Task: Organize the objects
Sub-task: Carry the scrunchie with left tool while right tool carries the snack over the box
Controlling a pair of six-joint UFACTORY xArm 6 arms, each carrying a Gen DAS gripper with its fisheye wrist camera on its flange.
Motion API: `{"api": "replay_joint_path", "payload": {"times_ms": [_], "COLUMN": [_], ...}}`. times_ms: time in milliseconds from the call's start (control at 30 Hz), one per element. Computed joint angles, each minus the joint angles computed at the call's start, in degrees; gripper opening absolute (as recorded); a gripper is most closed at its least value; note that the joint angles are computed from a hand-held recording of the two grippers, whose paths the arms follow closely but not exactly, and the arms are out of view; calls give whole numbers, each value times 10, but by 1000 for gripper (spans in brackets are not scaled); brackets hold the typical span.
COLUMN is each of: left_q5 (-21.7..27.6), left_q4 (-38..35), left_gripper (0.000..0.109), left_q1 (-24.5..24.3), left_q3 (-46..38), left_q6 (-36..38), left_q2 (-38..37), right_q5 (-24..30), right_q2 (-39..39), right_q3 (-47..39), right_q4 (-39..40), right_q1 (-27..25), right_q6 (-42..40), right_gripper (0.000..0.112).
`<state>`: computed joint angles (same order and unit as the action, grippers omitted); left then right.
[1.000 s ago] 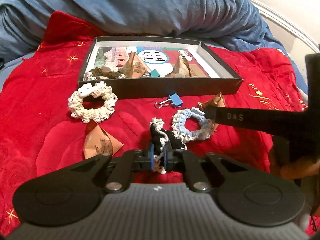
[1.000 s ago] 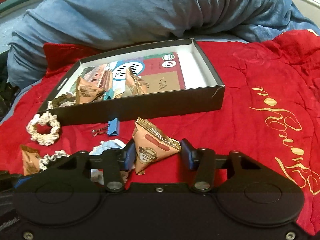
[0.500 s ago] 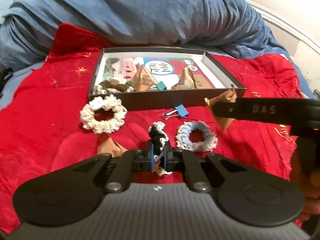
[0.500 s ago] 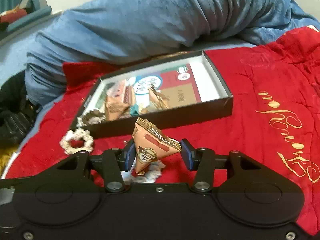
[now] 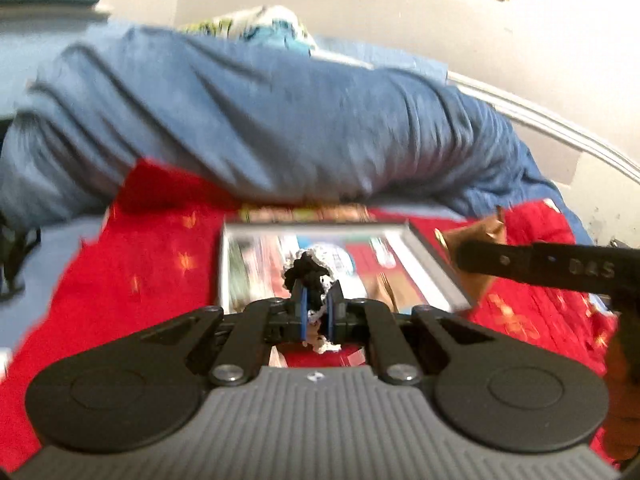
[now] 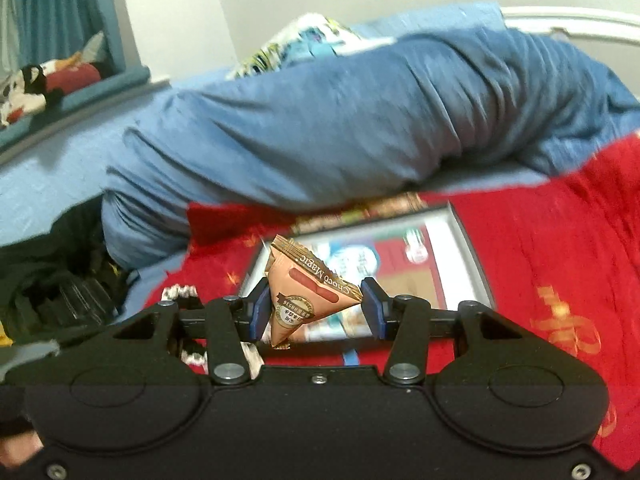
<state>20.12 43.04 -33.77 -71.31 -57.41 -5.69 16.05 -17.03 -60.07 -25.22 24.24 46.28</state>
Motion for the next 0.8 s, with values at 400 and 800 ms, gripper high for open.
{"api": "replay_joint_path", "payload": {"times_ms": [400, 800], "left_q5": [-77, -81], "left_q4": [-232, -393], "left_gripper": [13, 63], "left_q1": [71, 66], "left_q3": [-198, -196], "left_q6": [284, 463], "left_q2": [252, 282], "right_q5": [-27, -10], "right_q2": [270, 364], "right_q3": [-215, -268], "right_q4": [192, 250], "right_q1": [-37, -38], "right_q6": [-172, -242], "right_gripper": [46, 50]}}
